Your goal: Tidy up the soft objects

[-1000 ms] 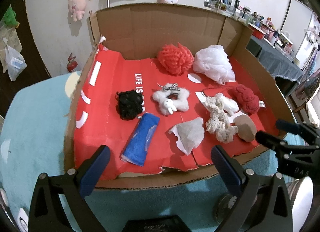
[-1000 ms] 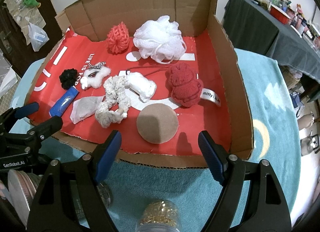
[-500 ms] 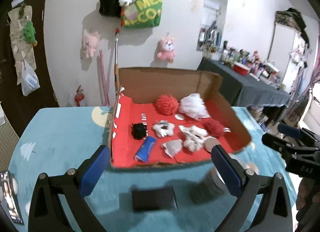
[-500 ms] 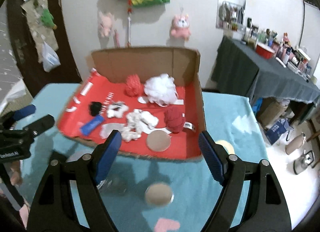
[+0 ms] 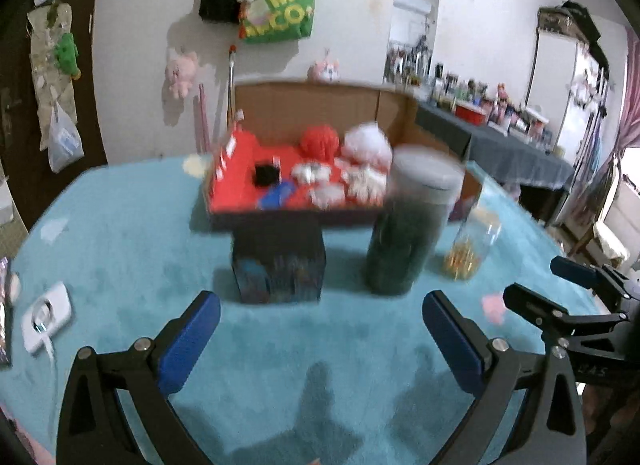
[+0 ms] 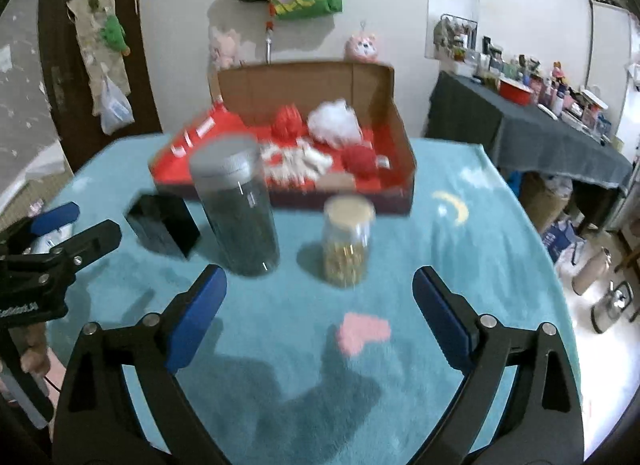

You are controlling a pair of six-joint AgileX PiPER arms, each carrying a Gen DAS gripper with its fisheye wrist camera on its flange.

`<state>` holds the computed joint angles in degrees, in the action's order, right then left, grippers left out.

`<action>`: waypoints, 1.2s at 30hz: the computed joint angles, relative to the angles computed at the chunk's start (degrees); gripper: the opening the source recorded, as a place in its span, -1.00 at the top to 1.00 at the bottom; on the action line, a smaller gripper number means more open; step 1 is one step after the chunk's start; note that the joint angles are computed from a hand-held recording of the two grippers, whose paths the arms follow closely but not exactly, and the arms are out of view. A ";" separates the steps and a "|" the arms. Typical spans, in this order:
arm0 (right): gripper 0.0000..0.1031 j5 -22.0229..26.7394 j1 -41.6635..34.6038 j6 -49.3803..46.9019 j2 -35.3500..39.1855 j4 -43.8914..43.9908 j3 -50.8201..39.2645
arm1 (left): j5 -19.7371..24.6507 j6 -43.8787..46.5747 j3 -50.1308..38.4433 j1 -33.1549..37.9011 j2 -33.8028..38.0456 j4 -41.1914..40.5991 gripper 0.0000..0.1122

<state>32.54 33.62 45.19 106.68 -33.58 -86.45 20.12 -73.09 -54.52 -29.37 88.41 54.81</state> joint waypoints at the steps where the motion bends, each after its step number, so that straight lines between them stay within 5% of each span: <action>1: -0.85 -0.27 0.09 2.04 0.81 -1.38 1.01 | -0.83 -0.39 0.44 0.18 1.27 0.02 -0.84; 5: -0.85 -1.77 -0.15 3.56 3.41 -0.96 2.91 | -1.28 -5.13 1.97 -0.20 4.24 3.75 -0.84; 18: -0.85 -1.16 -1.16 5.31 7.98 -0.06 3.43 | 2.23 0.93 -0.58 -0.46 9.47 -4.80 -0.84; 36: -0.88 -0.64 -1.11 6.31 8.42 -0.55 2.91 | 4.86 -0.59 -1.61 -1.67 10.37 -3.80 -0.84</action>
